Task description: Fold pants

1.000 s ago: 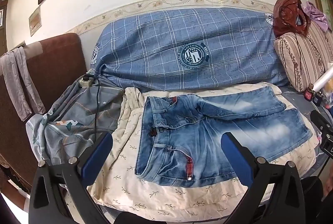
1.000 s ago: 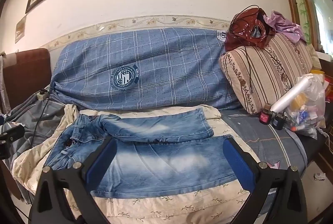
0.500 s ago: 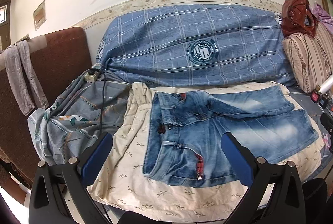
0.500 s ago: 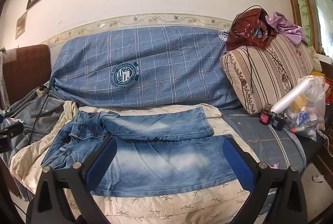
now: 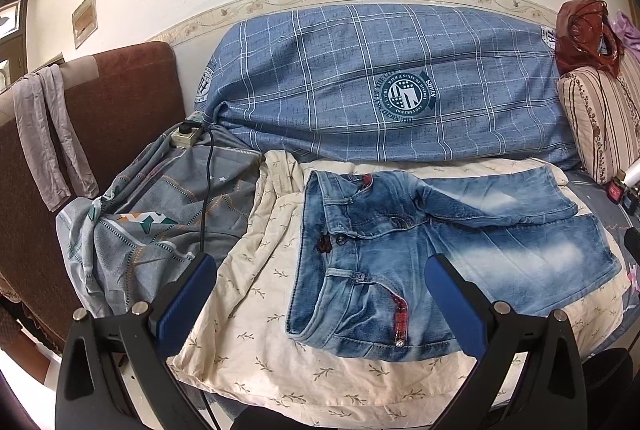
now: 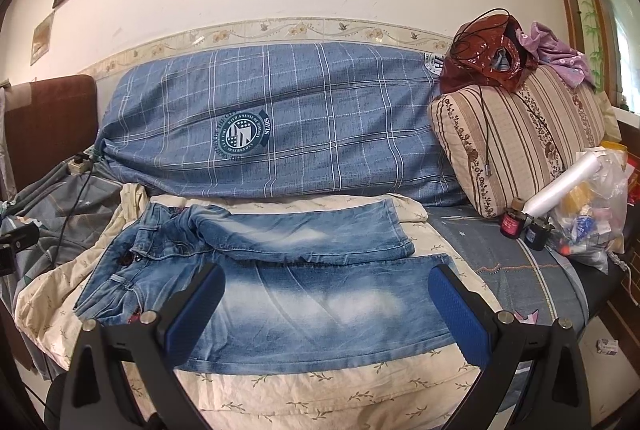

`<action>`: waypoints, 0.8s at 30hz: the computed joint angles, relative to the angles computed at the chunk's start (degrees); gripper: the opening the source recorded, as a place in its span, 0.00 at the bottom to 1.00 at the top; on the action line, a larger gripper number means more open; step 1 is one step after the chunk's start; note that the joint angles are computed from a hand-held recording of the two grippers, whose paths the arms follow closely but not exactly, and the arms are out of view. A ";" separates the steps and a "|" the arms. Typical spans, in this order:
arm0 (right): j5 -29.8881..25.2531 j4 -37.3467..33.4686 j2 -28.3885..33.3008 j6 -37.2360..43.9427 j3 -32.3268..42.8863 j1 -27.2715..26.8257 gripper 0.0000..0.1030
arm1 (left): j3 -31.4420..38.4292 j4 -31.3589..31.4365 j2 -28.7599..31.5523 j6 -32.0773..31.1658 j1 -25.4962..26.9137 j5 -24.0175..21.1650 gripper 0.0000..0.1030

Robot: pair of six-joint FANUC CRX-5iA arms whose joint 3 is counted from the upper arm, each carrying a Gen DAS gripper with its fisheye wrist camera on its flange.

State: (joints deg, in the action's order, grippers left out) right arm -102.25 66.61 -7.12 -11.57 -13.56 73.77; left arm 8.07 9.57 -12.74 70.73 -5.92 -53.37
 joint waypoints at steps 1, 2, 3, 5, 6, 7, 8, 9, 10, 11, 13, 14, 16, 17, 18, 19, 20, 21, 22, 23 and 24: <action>0.07 -0.05 0.03 0.07 0.04 -0.07 1.00 | 0.03 -0.03 0.11 -0.05 -0.08 -0.02 1.00; 0.16 -0.11 0.09 0.18 0.10 -0.18 1.00 | -0.10 0.12 0.16 -0.25 -0.06 0.03 1.00; 0.28 -0.19 0.14 0.28 0.14 -0.30 1.00 | -0.12 0.12 0.23 -0.27 -0.12 -0.02 1.00; 0.56 -0.46 0.24 0.53 0.24 -0.57 1.00 | -0.17 0.31 0.41 -0.43 -0.07 -0.05 1.00; 0.74 -0.64 0.20 0.70 0.26 -0.74 1.00 | -0.21 0.36 0.48 -0.53 -0.05 -0.03 1.00; 0.91 -0.84 0.22 0.78 0.28 -0.90 1.00 | -0.23 0.45 0.57 -0.70 0.00 -0.03 1.00; 1.14 -1.06 0.23 0.88 0.32 -1.15 1.00 | -0.15 0.48 0.74 -0.79 0.00 -0.10 1.00; 1.39 -1.30 0.21 0.99 0.32 -1.45 1.00 | 0.01 0.40 1.03 -0.78 -0.10 -0.15 1.00; 1.59 -1.48 0.21 1.10 0.35 -1.74 1.00 | 0.23 0.20 1.33 -0.68 -0.25 -0.23 1.00; 1.83 -1.66 0.13 1.18 0.26 -2.07 1.00 | 0.57 -0.18 1.75 -0.38 -0.50 -0.29 1.00; 2.54 -2.19 -0.11 1.28 0.10 -2.88 1.00 | 0.98 -0.31 2.50 -0.37 -0.72 -0.48 1.00; 3.03 -2.47 -0.31 1.30 -0.06 -3.40 1.00 | 1.28 -0.37 3.03 -0.38 -0.84 -0.68 1.00; 4.13 -3.21 -0.80 1.31 -0.42 -4.68 1.00 | 2.18 -0.89 4.18 -0.06 -1.20 -1.27 1.00; 4.64 -3.53 -1.04 1.31 -0.65 -5.27 1.00 | 2.79 -1.35 4.92 0.40 -1.44 -1.68 1.00; 5.21 -3.94 -1.28 1.29 -0.81 -5.97 1.00 | 3.38 -1.75 5.62 0.93 -1.63 -2.14 1.00; 5.74 -4.29 -1.53 1.18 -1.02 -6.66 1.00 | 4.07 -2.15 6.48 1.53 -1.83 -2.69 1.00; 6.48 -4.64 -1.91 0.92 -1.40 -7.49 1.00 | 4.65 -2.50 7.16 1.97 -1.99 -3.12 1.00; 7.14 -5.00 -2.24 0.66 -1.74 -8.16 1.00 | 5.22 -2.84 7.89 2.41 -2.16 -3.71 1.00; 7.82 -5.36 -2.57 0.47 -2.05 -8.80 1.00 | 5.91 -3.10 8.78 2.81 -2.31 -4.54 1.00; 8.64 -5.77 -2.91 0.27 -2.38 -9.51 1.00 | 6.38 -3.33 9.37 3.09 -2.45 -5.15 0.99; 9.44 -6.14 -3.20 0.13 -2.73 -10.19 1.00 | 6.79 -3.47 10.01 3.26 -2.53 -5.83 0.99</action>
State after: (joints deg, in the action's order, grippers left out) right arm -92.81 60.47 -10.31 -11.44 -16.29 63.58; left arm 14.86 6.10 -2.73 73.99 -8.45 -59.20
